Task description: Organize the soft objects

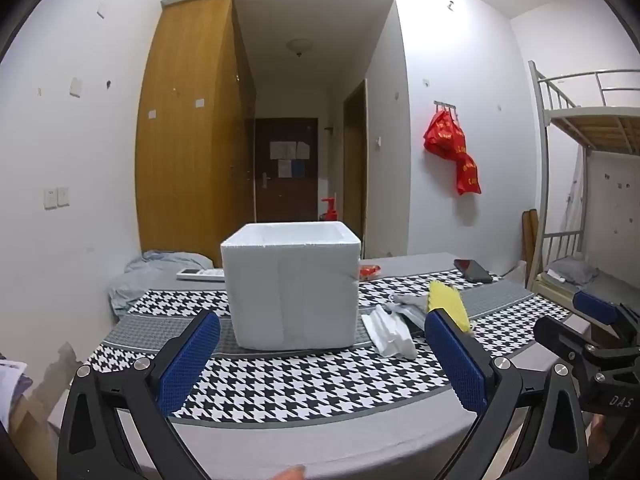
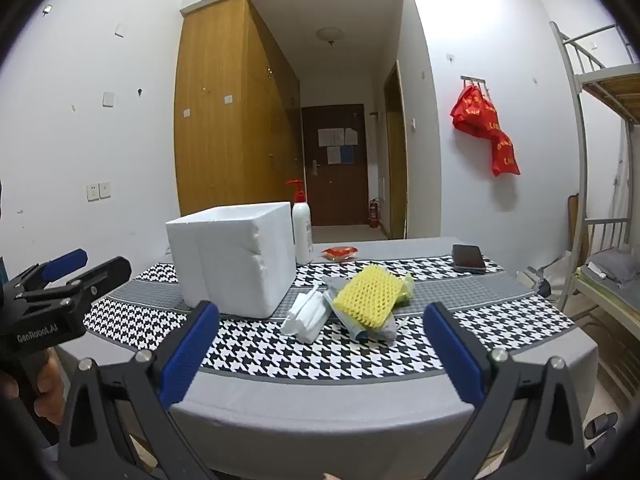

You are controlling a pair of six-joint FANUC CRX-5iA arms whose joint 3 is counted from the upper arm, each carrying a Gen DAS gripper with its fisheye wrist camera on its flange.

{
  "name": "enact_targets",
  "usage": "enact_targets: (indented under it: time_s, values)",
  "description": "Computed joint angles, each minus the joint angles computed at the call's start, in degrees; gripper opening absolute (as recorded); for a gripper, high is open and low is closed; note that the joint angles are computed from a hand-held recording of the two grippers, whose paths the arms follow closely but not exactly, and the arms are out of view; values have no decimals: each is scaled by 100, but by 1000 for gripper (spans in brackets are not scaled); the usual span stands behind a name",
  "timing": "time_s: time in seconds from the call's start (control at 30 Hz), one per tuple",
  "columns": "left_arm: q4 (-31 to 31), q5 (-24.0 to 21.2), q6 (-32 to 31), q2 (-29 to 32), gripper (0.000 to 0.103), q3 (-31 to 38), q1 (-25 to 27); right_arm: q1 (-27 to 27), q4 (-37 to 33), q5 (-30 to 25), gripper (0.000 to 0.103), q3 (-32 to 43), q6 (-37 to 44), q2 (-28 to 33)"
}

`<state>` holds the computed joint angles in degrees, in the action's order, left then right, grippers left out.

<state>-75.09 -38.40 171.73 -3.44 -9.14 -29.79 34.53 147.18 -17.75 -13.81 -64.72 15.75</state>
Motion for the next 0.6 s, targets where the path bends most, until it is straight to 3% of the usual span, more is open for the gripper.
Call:
enact_targets:
  time_s: [0.2, 0.23, 0.3, 0.47, 0.6]
  values:
    - [313, 220, -262, 128, 102, 147, 197, 26, -32, -103, 103, -19, 12, -1]
    - [164, 258, 4, 26, 102, 22, 214, 92, -72, -203, 103, -78, 86, -6]
    - [-277, 13, 422, -24, 102, -87, -50, -54, 101, 109, 103, 36, -187, -21]
    - [-456, -219, 457, 9, 102, -70, -195, -40, 236, -24, 103, -4, -288, 2]
    - [-287, -57, 316, -12, 102, -57, -86, -21, 103, 3, 103, 21, -122, 5]
